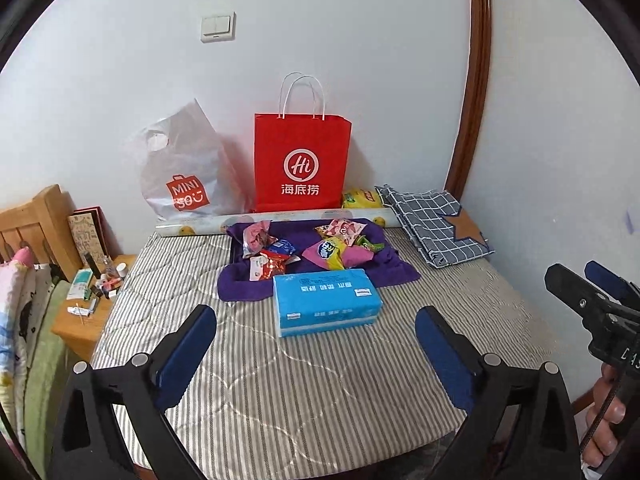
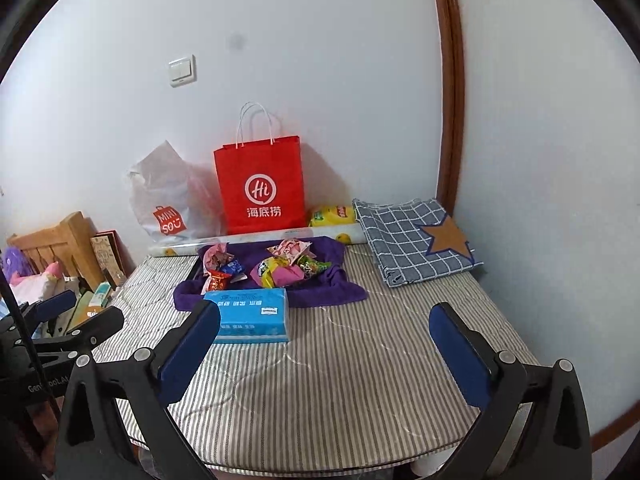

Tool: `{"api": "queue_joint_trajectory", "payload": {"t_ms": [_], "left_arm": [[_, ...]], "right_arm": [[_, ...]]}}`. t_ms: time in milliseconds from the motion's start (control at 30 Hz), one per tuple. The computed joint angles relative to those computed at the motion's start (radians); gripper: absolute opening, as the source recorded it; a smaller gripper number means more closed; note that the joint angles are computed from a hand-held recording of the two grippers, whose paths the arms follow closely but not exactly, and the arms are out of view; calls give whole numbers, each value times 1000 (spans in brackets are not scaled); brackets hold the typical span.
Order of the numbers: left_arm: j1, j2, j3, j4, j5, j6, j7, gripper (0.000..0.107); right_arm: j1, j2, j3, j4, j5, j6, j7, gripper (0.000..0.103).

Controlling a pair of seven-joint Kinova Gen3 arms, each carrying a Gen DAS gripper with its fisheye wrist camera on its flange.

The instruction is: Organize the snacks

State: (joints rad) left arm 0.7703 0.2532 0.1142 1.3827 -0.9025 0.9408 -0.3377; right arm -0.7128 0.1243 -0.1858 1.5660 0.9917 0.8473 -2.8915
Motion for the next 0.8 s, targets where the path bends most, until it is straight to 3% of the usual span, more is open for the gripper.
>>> {"api": "queue_joint_trajectory", "payload": {"t_ms": [800], "left_arm": [[5, -3, 7, 5, 5, 9, 2, 101]], "right_arm": [[-15, 0, -8, 8, 17, 17, -20, 103]]}}
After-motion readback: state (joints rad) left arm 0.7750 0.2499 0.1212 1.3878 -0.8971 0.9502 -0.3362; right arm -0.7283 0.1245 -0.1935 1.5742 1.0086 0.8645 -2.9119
